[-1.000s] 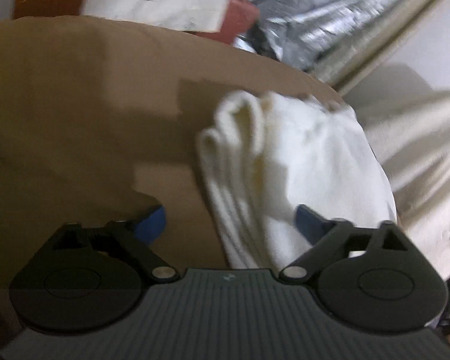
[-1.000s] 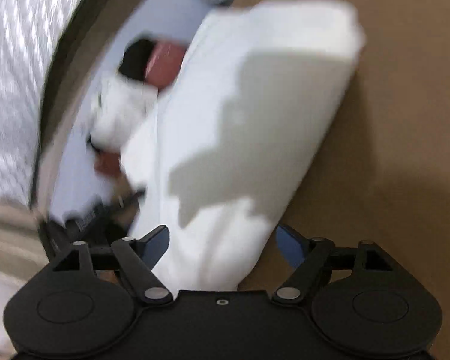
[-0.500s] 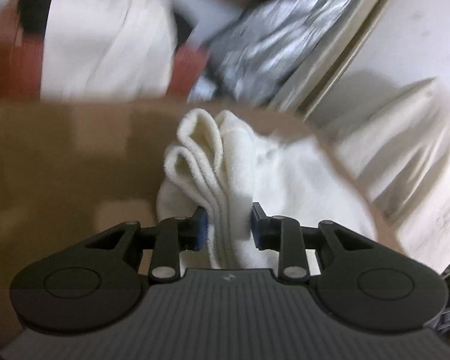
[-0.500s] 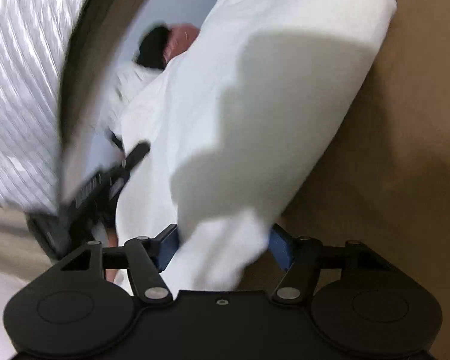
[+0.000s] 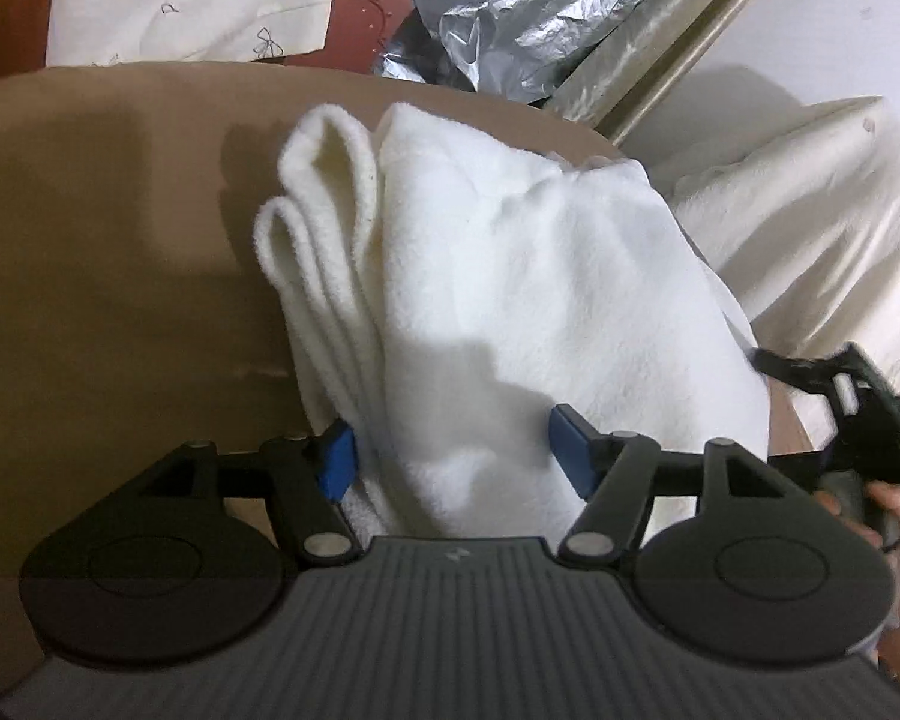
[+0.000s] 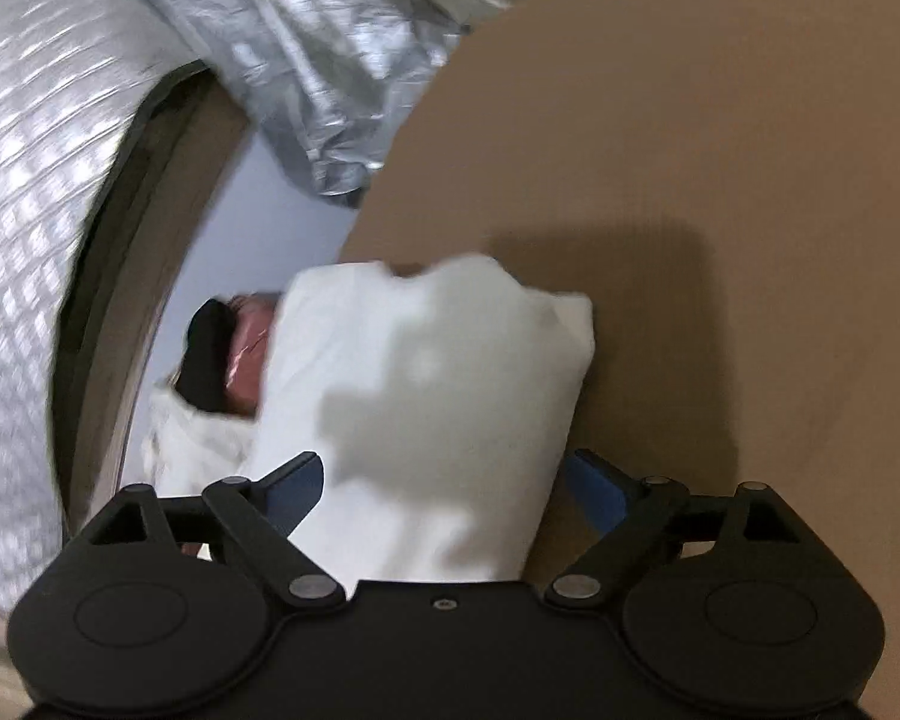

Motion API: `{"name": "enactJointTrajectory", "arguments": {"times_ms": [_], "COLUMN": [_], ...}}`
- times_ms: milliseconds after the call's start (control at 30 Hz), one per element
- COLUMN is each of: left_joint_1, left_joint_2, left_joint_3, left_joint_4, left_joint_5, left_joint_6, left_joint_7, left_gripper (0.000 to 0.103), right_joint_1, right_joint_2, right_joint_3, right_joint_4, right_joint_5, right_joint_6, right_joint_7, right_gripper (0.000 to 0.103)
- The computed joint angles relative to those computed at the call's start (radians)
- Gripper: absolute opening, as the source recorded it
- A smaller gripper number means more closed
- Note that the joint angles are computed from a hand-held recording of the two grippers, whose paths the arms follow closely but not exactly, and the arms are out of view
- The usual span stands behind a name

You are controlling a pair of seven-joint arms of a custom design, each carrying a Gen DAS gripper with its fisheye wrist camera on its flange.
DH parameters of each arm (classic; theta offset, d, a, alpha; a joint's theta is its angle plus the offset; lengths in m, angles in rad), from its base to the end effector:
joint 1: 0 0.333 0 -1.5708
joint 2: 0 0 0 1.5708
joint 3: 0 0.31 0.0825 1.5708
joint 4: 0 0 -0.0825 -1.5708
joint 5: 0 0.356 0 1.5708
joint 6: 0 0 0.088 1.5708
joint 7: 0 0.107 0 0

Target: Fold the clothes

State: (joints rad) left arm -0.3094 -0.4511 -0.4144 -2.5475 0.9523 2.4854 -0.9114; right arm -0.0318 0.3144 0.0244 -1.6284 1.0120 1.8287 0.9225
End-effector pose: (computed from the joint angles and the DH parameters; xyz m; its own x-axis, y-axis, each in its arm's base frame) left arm 0.3039 -0.2823 0.4570 0.5989 -0.5437 0.5880 -0.2383 -0.8219 -0.5173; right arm 0.6256 0.0623 0.4695 0.3233 -0.5502 -0.7699 -0.9445 -0.1374 -0.2984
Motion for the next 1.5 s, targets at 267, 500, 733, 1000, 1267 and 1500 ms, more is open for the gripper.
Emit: {"name": "enactJointTrajectory", "arguments": {"times_ms": [267, 500, 733, 1000, 1267, 1500], "left_joint_1": [0.013, 0.002, -0.078, -0.056, -0.067, -0.172], "left_joint_2": [-0.033, 0.015, 0.173, 0.116, 0.254, 0.255], "left_joint_3": [-0.015, -0.071, -0.08, 0.064, 0.012, -0.011], "left_joint_4": [-0.04, 0.062, 0.27, 0.259, 0.373, 0.382], "left_joint_5": [0.054, 0.134, 0.074, 0.086, -0.141, -0.147], "left_joint_6": [0.029, -0.093, -0.394, -0.286, -0.426, -0.474], "left_joint_7": [-0.067, -0.033, 0.185, 0.122, 0.323, 0.303], "left_gripper": [0.025, 0.022, 0.02, 0.024, 0.046, 0.048], "right_joint_1": [0.136, 0.18, 0.215, 0.268, 0.219, 0.117], "right_joint_2": [-0.319, -0.54, -0.534, -0.477, -0.298, -0.357], "right_joint_3": [0.013, -0.061, -0.088, -0.045, -0.009, -0.083], "right_joint_4": [-0.328, -0.516, -0.49, -0.431, -0.314, -0.325], "right_joint_5": [0.035, 0.158, 0.259, 0.604, 0.34, 0.227], "right_joint_6": [0.375, 0.506, 0.5, 0.708, 0.974, 0.558], "right_joint_7": [-0.412, -0.967, -1.08, -1.264, -1.076, -0.804], "right_gripper": [0.054, 0.05, 0.048, 0.088, 0.085, 0.086]}}
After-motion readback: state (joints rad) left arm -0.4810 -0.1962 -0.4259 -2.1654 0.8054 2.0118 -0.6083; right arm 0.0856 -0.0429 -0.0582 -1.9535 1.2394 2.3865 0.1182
